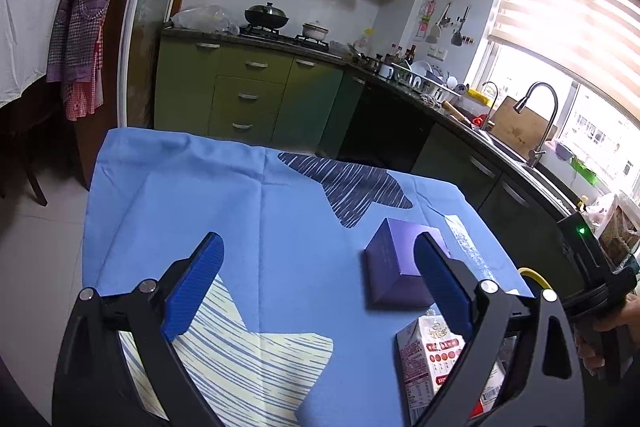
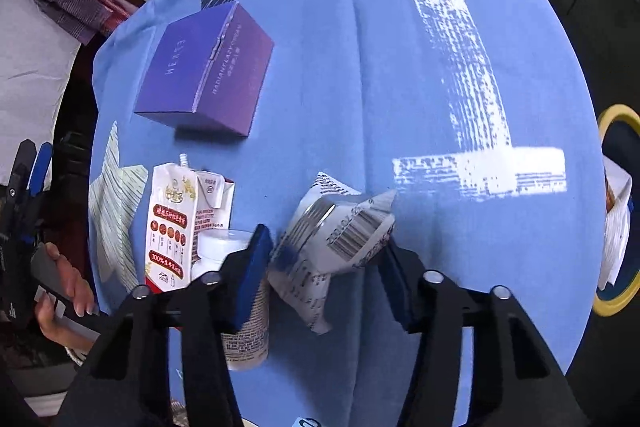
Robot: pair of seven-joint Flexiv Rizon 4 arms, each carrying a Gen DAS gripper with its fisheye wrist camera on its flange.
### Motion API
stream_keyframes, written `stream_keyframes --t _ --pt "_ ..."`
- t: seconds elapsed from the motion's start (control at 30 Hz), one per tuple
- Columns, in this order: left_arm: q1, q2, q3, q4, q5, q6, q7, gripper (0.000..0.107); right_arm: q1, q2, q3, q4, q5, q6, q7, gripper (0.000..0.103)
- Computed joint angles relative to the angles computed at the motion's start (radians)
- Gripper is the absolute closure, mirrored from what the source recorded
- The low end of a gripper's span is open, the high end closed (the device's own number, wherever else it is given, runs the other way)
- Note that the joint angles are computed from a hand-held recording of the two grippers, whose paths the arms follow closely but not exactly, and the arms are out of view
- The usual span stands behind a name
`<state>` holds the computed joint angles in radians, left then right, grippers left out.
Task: Collect trash
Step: 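Carry the barcode wrapper over the bin and open the right gripper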
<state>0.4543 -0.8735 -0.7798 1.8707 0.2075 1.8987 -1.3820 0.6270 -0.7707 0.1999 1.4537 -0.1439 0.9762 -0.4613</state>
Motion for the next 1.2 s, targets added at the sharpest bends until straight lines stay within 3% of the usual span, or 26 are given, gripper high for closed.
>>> stream_keyframes --t 0.1,0.27,0.47,0.57,0.7,0.93,1.07,1.2 --pt "-0.004 0.004 0.004 0.0 -0.001 -0.006 0.003 0.015 0.005 0.015 -0.007 0.018 -0.009 0.02 0.003 0.063" --pt "-0.011 0.007 0.01 -0.001 -0.005 -0.012 0.013 0.015 0.015 0.099 -0.042 0.133 -0.038 0.117 0.059 0.063" --pt "-0.023 0.011 0.023 0.0 -0.016 -0.013 0.018 0.015 0.05 0.312 -0.167 0.419 -0.197 0.189 0.289 0.062" --pt "-0.025 0.011 0.024 -0.001 -0.018 -0.018 0.024 0.015 0.054 0.426 -0.221 0.558 -0.318 0.122 0.435 0.062" --pt "-0.041 0.014 0.039 -0.005 -0.028 -0.026 0.034 0.015 -0.008 0.497 -0.206 0.652 -0.352 -0.02 0.498 0.061" --pt "-0.063 0.017 0.063 -0.012 -0.053 -0.041 0.051 0.015 -0.121 0.464 -0.141 0.67 -0.358 -0.099 0.5 0.06" --pt "-0.062 0.016 0.057 -0.011 -0.066 -0.055 0.061 0.015 -0.158 0.439 -0.096 0.622 -0.361 -0.212 0.447 0.041" --pt "-0.062 0.018 0.053 -0.009 -0.074 -0.057 0.074 0.015 -0.157 0.453 -0.077 0.612 -0.405 -0.286 0.449 0.036"
